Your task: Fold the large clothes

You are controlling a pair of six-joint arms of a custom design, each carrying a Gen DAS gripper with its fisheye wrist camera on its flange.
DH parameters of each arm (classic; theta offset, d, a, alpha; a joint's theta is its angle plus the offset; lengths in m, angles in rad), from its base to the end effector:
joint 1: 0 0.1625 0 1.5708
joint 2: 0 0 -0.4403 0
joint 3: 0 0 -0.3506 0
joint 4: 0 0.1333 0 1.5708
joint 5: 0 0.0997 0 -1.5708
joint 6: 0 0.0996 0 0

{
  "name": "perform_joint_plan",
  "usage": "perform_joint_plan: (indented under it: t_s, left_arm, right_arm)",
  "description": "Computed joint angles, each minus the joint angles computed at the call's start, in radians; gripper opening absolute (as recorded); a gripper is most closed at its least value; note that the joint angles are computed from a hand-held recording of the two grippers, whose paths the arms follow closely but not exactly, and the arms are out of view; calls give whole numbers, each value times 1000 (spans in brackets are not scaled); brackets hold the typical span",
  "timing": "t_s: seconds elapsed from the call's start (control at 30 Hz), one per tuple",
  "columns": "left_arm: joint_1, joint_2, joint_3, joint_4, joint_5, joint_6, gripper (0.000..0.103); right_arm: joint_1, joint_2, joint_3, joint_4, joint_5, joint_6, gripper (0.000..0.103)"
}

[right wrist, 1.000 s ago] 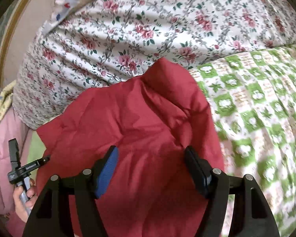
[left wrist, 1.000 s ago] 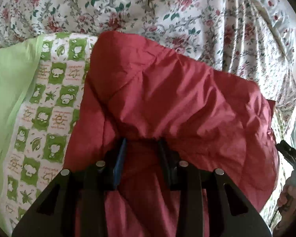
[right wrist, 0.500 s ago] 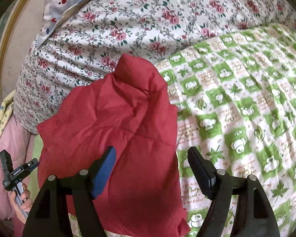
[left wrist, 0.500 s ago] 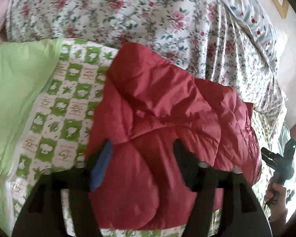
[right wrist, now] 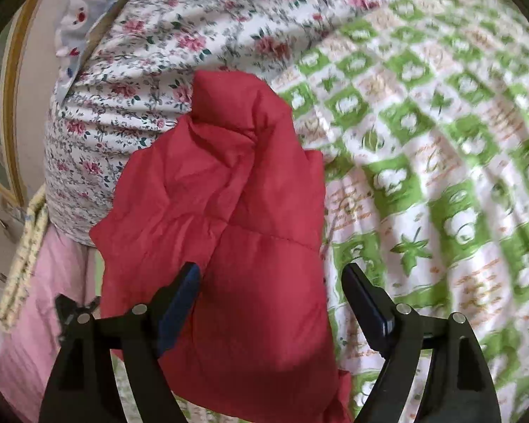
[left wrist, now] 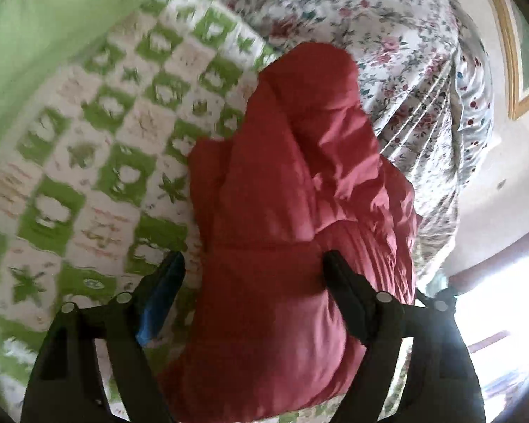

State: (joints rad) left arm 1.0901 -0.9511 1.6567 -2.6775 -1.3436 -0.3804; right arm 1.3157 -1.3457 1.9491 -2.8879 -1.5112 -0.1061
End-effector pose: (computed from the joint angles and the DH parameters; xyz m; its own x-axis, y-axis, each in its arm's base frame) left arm -0.1635 -0.6504 0.2432 -0.9979 0.0428 -0.0476 0.0594 0.8963 -0.4395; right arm 0.0016 -0.5455 0.3829 -0.9905 0.1355 0.0246 0.0863 0.7500 -0.6557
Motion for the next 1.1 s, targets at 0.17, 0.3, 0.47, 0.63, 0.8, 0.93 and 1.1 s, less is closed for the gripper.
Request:
perform_joint_plan:
  t_s: [0.17, 0.3, 0.47, 0.63, 0.8, 0.93, 1.1]
  left_arm:
    - [34, 33, -22, -19, -91, -30, 91]
    - [61, 65, -59, -15, -190, -70, 91]
    - [29, 79, -94, 39, -142, -39, 83]
    - [0, 71, -99, 60, -91, -7, 57]
    - [-57, 46, -76, 61, 0, 17, 44]
    - [-95, -3, -37, 57, 27, 20, 40]
    - [-155, -97, 49, 65, 57, 8, 39]
  right_arm:
    - [-30, 22, -26, 48, 67, 15, 90]
    - [-47, 43, -47, 79, 136, 28, 90]
    - [-44, 76, -71, 118, 180, 30, 87]
    - [-24, 69, -70, 124, 158, 16, 61]
    - [9, 34, -42, 102, 122, -4, 38]
    - [33, -8, 1, 74, 117, -15, 34]
    - [72, -92, 82, 74, 106, -40, 33]
